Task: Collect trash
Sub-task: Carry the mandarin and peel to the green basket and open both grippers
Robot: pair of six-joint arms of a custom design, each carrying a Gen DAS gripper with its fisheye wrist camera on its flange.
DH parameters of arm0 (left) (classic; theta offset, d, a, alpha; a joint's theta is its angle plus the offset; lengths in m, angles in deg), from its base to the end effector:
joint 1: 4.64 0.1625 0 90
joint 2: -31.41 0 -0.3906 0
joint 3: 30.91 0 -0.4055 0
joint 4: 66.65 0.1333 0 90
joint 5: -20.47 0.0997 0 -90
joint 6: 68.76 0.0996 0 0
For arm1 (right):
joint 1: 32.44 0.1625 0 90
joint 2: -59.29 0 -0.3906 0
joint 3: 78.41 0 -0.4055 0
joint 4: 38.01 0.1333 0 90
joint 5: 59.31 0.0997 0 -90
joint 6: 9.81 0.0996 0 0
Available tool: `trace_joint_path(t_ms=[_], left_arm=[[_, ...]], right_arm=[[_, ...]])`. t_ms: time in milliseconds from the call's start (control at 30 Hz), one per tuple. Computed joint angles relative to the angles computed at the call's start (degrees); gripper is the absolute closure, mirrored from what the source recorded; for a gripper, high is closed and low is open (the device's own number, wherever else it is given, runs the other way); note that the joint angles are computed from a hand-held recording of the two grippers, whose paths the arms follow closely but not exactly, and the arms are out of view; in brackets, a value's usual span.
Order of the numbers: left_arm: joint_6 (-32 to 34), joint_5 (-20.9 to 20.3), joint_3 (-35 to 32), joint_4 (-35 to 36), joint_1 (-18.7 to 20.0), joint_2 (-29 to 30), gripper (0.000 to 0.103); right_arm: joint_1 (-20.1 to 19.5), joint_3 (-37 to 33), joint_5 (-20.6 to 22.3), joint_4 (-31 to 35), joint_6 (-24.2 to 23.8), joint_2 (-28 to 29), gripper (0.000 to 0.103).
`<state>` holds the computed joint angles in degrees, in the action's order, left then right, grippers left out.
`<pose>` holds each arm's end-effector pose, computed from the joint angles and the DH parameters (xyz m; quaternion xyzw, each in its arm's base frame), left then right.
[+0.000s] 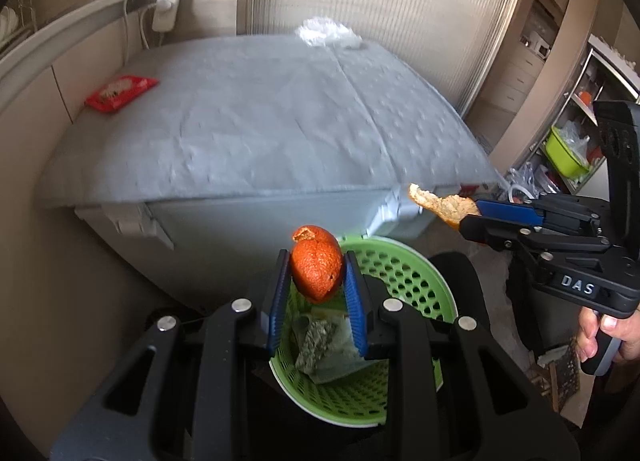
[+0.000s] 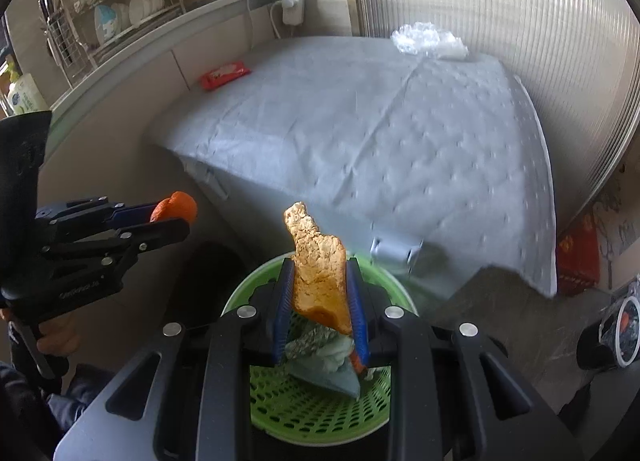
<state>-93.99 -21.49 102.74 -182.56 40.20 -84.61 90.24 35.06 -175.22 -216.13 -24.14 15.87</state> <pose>-0.0831 -0.3750 0.3392 0.1287 0.9024 -0.2879 0.2938 0.3696 -0.4099 -0.0044 0.3516 -0.8966 0.1864 0.1942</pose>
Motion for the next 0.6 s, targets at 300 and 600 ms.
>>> trace_joint_path(t_ms=[300, 600], left_arm=[[-1.92, -0.62, 1.32, 3.08, 0.05, -0.64, 0.077], [-2.32, -1.58, 1.59, 3.32, 0.22, -0.59, 0.076]], right_arm=[[0.14, 3.11, 1.11, 1.42, 0.09, -0.50, 0.076], [-0.29, 3.39, 0.28, 0.73, 1.84, 0.15, 0.027]])
